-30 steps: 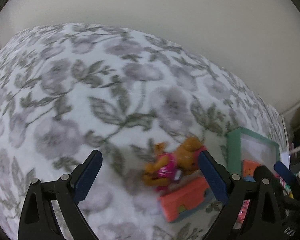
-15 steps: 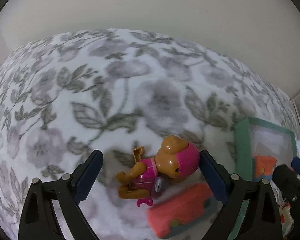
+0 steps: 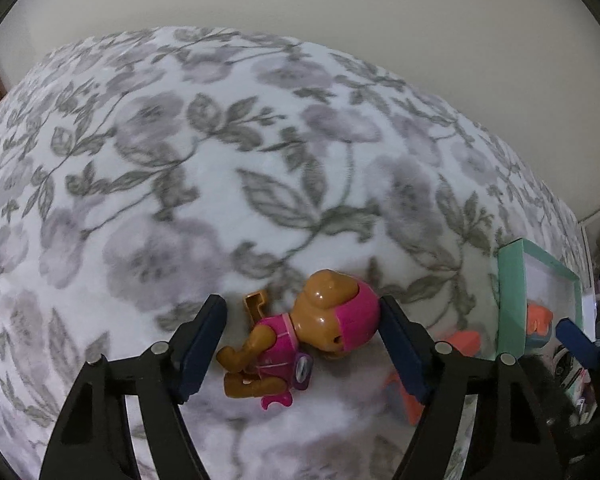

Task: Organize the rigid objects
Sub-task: 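Grasp the pink-haired doll figure with the left tool while the right tool grasps the orange-blue block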

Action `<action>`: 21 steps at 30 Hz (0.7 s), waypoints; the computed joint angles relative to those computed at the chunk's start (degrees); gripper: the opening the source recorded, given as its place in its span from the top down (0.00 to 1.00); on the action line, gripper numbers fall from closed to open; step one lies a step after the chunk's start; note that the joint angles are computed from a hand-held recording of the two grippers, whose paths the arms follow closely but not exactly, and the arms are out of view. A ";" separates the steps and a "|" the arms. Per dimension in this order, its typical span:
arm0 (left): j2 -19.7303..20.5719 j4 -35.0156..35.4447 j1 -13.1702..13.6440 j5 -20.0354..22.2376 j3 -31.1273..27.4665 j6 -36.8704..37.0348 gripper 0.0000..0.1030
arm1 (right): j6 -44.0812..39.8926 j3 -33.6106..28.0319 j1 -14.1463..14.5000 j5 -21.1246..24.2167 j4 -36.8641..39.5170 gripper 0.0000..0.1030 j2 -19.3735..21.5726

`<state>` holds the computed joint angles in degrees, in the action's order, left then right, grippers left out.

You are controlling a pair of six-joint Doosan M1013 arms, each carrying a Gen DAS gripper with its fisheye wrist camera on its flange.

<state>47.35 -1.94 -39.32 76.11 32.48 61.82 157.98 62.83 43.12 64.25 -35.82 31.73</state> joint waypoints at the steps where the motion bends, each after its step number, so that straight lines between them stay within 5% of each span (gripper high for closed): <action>1: -0.26 -0.12 0.20 0.10 0.44 -0.27 0.24 | -1.52 -0.63 0.16 -0.38 0.36 0.00 0.47; 21: -2.51 -0.47 1.64 -0.14 4.31 -1.45 0.24 | -13.50 -5.60 0.77 -1.11 5.81 0.00 5.33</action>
